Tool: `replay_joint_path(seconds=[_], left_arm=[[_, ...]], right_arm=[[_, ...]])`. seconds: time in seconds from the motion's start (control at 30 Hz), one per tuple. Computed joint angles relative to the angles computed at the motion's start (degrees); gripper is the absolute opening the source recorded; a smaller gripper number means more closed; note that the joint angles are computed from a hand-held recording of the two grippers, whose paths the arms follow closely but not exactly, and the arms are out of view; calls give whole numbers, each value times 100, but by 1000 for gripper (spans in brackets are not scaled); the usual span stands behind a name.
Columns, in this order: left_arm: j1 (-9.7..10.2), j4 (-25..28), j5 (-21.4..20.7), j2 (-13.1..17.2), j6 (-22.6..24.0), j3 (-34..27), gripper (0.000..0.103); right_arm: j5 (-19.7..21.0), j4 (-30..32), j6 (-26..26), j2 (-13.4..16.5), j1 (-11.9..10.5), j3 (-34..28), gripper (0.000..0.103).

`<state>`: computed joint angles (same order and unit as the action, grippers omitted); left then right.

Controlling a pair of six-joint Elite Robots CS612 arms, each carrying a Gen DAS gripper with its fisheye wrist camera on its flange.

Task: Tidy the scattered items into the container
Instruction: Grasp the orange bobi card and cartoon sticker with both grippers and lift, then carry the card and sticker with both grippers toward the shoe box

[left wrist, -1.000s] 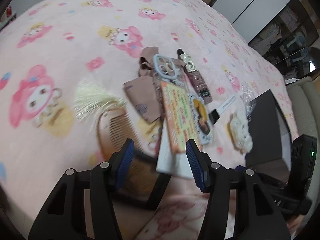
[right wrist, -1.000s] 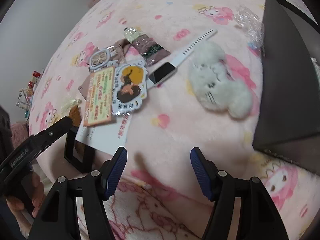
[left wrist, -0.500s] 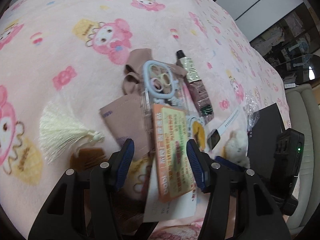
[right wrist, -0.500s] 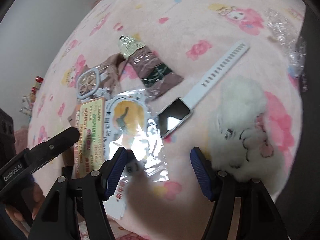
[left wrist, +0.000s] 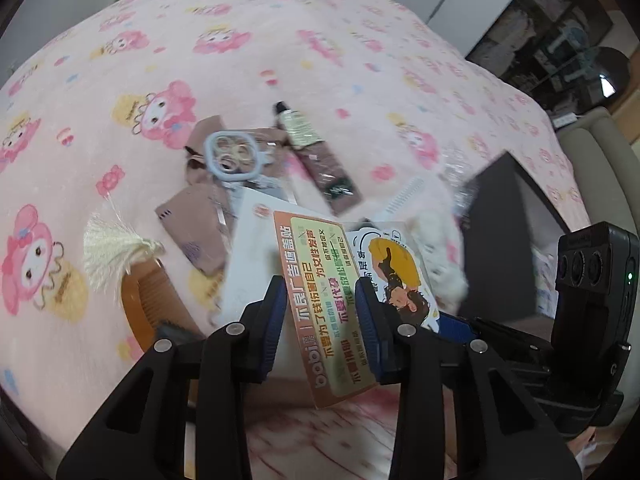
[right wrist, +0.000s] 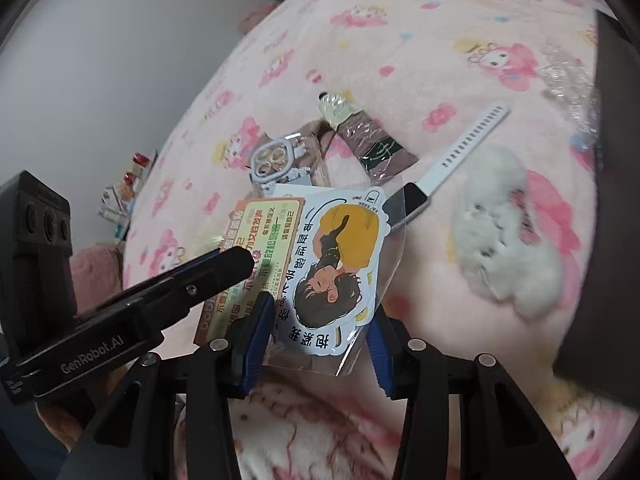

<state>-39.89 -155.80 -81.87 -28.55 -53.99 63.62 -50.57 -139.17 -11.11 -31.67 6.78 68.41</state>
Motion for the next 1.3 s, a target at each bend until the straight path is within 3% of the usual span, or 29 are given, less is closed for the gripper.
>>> replay_joint_path(seconds=[0.23, 0.7, 0.87, 1.1, 1.2, 1.3], left_arm=[[-284, -320, -194, -132, 326, 30, 33], [-745, -392, -1019, 258, 780, -732, 33], [-839, -237, -1384, 470, 1057, -1190, 33], [-915, 372, -1278, 737, 1243, -1777, 32], [-904, 441, -1152, 711, 1081, -1714, 32], [-862, 170, -1111, 586, 886, -1412, 32]], right_arm=[[282, -895, 169, -642, -310, 1086, 39], [37, -2082, 297, -1513, -959, 2731, 39], [136, -2288, 269, -1664, -1172, 3050, 39], [74, -2452, 494, -1648, -1360, 3184, 39], [-140, -2504, 668, -1613, -1401, 3175, 39], [-139, -2484, 724, -1558, -1407, 3117, 39]])
